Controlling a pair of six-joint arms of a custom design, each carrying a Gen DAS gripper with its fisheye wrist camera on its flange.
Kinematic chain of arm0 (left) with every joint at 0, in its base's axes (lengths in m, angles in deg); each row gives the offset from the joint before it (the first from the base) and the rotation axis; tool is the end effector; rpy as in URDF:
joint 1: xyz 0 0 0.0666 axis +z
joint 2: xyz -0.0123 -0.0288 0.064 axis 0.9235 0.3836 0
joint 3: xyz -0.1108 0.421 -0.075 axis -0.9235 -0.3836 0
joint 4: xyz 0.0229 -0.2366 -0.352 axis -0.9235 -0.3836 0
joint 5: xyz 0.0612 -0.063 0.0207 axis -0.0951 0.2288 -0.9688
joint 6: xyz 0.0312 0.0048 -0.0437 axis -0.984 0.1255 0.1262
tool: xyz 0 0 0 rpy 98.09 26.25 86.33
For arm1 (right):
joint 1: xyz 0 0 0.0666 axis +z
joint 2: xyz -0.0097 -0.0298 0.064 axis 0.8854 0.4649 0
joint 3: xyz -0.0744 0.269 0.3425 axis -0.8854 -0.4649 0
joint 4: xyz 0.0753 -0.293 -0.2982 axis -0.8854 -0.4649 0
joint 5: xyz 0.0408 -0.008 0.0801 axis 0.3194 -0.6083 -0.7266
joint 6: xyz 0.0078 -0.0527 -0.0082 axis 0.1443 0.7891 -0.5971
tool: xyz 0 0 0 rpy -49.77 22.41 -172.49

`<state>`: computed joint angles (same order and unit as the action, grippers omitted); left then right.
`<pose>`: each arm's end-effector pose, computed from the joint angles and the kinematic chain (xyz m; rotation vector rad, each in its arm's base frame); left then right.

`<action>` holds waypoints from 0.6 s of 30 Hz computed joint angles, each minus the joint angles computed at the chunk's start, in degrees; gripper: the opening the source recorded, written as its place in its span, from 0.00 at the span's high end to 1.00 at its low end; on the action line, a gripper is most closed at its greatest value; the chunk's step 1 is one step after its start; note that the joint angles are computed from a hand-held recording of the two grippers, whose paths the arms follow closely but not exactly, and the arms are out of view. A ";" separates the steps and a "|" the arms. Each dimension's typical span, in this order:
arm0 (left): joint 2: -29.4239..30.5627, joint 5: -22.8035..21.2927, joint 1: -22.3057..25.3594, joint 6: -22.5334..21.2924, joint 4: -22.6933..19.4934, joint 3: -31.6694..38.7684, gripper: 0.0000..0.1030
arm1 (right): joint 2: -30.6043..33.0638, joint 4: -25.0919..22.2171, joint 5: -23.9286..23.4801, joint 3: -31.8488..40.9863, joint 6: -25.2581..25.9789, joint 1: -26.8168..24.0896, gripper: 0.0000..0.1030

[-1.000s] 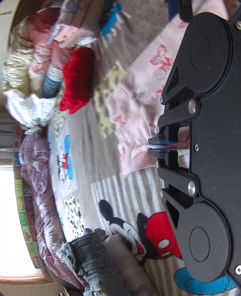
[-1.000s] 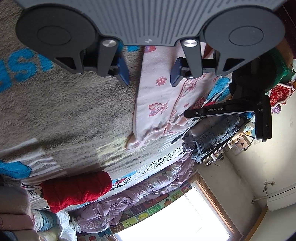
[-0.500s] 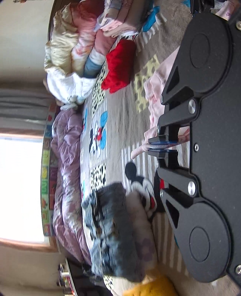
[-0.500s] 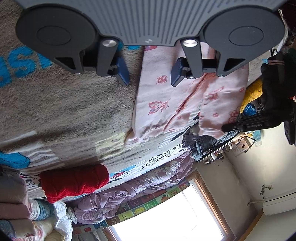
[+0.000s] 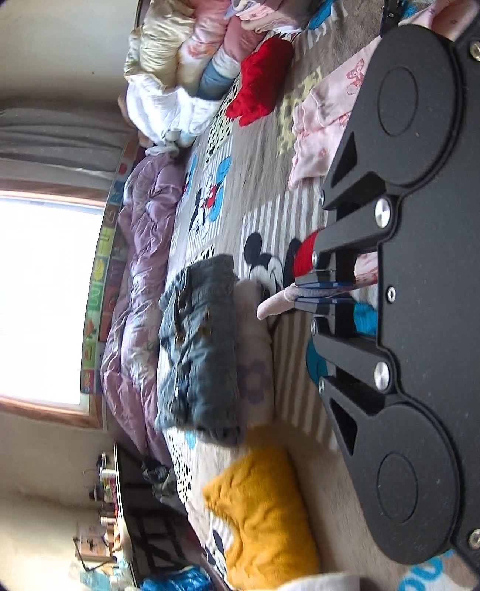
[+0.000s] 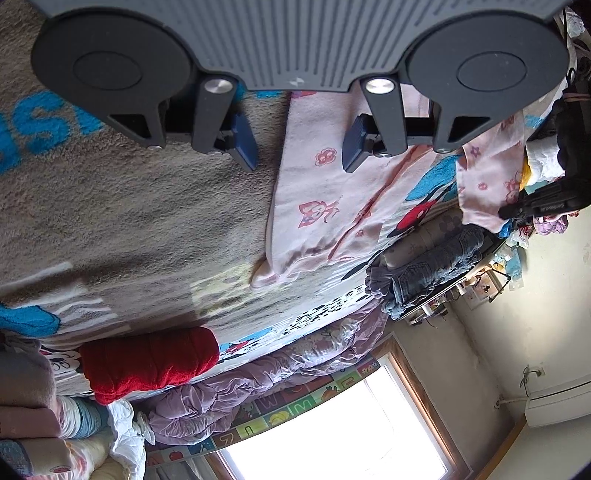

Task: Fold clothes

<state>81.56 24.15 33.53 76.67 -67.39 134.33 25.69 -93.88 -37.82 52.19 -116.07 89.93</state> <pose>0.3367 -0.2022 0.4641 -0.2214 1.9652 -0.0324 0.3706 0.1993 0.3774 -0.0645 2.0705 0.7715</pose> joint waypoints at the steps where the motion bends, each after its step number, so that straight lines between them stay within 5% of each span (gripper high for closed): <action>1: -0.71 -0.51 -0.06 0.13 -0.08 -0.45 0.97 | 0.00 0.06 -0.12 -0.02 -0.08 -0.05 0.50; 18: -9.75 -6.57 -0.09 2.96 -3.57 -6.65 0.97 | 0.38 0.17 -0.68 0.14 -0.39 -0.22 0.49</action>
